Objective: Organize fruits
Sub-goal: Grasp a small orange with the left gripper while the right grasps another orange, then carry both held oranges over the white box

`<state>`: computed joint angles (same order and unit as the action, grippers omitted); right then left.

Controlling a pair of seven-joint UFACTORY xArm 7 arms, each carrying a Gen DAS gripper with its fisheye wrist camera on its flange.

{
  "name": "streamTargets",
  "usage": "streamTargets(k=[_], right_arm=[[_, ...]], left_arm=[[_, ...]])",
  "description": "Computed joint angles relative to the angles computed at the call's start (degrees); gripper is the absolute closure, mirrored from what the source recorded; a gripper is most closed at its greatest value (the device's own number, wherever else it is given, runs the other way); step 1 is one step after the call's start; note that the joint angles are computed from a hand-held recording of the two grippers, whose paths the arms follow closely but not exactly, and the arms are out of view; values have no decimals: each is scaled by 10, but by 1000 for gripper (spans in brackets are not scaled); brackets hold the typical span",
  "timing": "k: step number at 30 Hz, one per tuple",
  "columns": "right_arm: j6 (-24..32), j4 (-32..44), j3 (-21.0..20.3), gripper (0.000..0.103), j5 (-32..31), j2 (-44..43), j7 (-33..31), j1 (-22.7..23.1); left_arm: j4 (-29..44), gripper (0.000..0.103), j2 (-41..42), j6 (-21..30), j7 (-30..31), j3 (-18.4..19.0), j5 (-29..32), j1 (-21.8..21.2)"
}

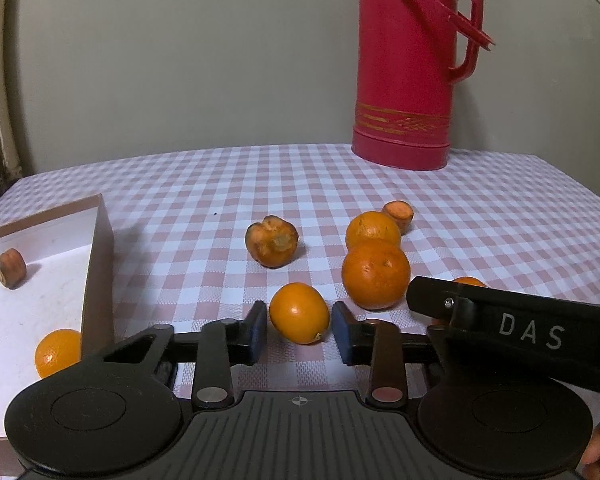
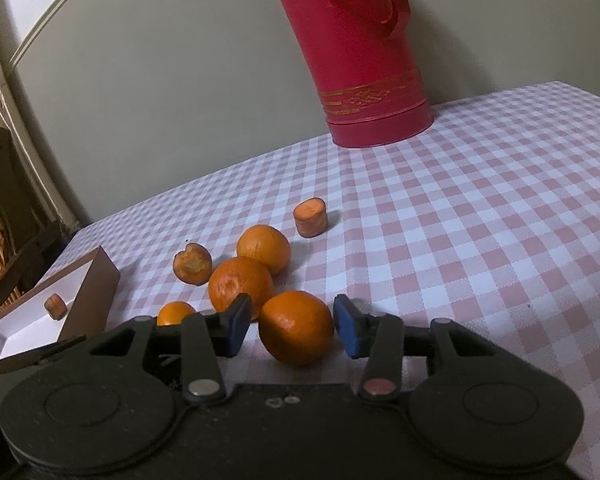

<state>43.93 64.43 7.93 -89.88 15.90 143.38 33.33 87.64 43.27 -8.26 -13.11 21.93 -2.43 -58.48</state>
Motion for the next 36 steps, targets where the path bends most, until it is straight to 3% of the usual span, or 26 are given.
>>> streamTargets(k=[2, 10, 25, 36], right_arm=[[11, 2, 1, 74, 4, 1, -15, 3], [20, 2, 1, 71, 25, 0, -50, 6], [18, -7, 4, 74, 24, -7, -49, 11], [15, -36, 16, 74, 13, -34, -22, 7]], left_arm=[[-4, 71, -3, -1, 1, -2, 0, 1], [-12, 71, -9, -2, 5, -3, -6, 7], [-21, 71, -10, -13, 4, 7, -9, -3], [-92, 71, -60, -45, 70, -22, -44, -1]])
